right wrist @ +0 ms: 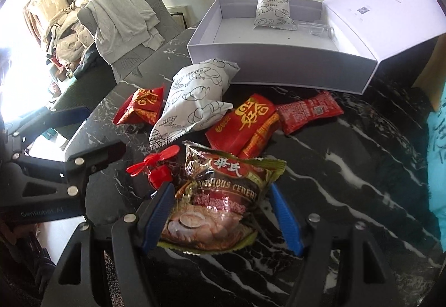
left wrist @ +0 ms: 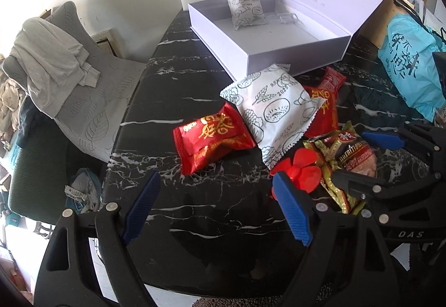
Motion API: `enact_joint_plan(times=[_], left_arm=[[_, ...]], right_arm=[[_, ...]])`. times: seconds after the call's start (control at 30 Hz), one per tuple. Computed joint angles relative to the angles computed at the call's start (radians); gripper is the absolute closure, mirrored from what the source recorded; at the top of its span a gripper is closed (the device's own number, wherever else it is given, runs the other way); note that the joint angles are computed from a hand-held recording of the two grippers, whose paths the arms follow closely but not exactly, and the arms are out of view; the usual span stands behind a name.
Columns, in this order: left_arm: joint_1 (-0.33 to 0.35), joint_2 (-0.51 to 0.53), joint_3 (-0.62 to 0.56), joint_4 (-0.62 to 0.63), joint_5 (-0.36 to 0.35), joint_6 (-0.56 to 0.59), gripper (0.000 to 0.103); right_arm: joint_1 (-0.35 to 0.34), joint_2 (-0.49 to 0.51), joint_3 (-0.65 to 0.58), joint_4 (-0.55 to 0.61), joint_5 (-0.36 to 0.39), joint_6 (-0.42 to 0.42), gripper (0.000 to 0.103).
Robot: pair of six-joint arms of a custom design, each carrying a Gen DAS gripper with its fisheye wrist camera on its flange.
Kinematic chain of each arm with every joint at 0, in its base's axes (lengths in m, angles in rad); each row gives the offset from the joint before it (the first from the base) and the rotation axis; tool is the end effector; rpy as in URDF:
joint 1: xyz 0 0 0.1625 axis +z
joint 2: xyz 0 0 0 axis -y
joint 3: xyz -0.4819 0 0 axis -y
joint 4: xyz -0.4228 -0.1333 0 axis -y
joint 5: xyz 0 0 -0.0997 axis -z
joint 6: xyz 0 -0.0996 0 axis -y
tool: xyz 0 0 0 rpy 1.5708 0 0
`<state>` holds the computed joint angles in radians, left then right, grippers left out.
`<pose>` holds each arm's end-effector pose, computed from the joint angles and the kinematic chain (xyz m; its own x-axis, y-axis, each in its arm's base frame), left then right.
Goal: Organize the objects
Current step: 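Grasp the gold-and-red cereal bag with the right tool while the left tool grasps the red fan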
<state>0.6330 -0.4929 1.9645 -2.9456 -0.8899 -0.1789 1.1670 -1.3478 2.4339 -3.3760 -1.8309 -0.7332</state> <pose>-0.3341 -0.4882 -0.1169 -0.5468 0.5471 -0.6337 0.7166 0.6973 -0.0164 -0.0746 -0.4488 0.2516 -0.8087 -0.0652 0.5846 -0.3305 0.8725 -0.3599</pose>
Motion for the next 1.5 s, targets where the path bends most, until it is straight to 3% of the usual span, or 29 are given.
enact_joint_plan(times=[0.1,0.23,0.33,0.77,0.83,1.0,1.5], left_arm=[[0.002,0.003,-0.004,0.008,-0.016,0.003,0.021],[0.001,0.008,-0.014,0.022,-0.037,0.014,0.021],[0.004,0.007,-0.016,0.016,-0.109,0.051,0.021],[0.003,0.041,-0.046,0.051,-0.214,0.095,0.021],[0.003,0.048,-0.05,0.047,-0.222,0.103,0.021],[0.011,0.061,-0.057,0.037,-0.225,0.123,0.021],[0.029,0.079,-0.063,0.014,-0.203,0.156,0.021]], right_arm=[[-0.009,-0.001,0.001,0.0,0.02,-0.016,0.034],[-0.028,-0.008,0.01,-0.025,0.048,-0.034,0.047],[-0.043,-0.024,0.01,-0.011,0.058,-0.035,0.047],[-0.087,-0.069,0.034,-0.052,0.052,-0.067,0.047],[-0.096,-0.075,0.04,-0.054,0.083,-0.07,0.044],[-0.087,-0.059,0.04,-0.065,0.061,-0.059,0.029],[-0.068,0.003,0.023,-0.085,-0.001,-0.079,0.025]])
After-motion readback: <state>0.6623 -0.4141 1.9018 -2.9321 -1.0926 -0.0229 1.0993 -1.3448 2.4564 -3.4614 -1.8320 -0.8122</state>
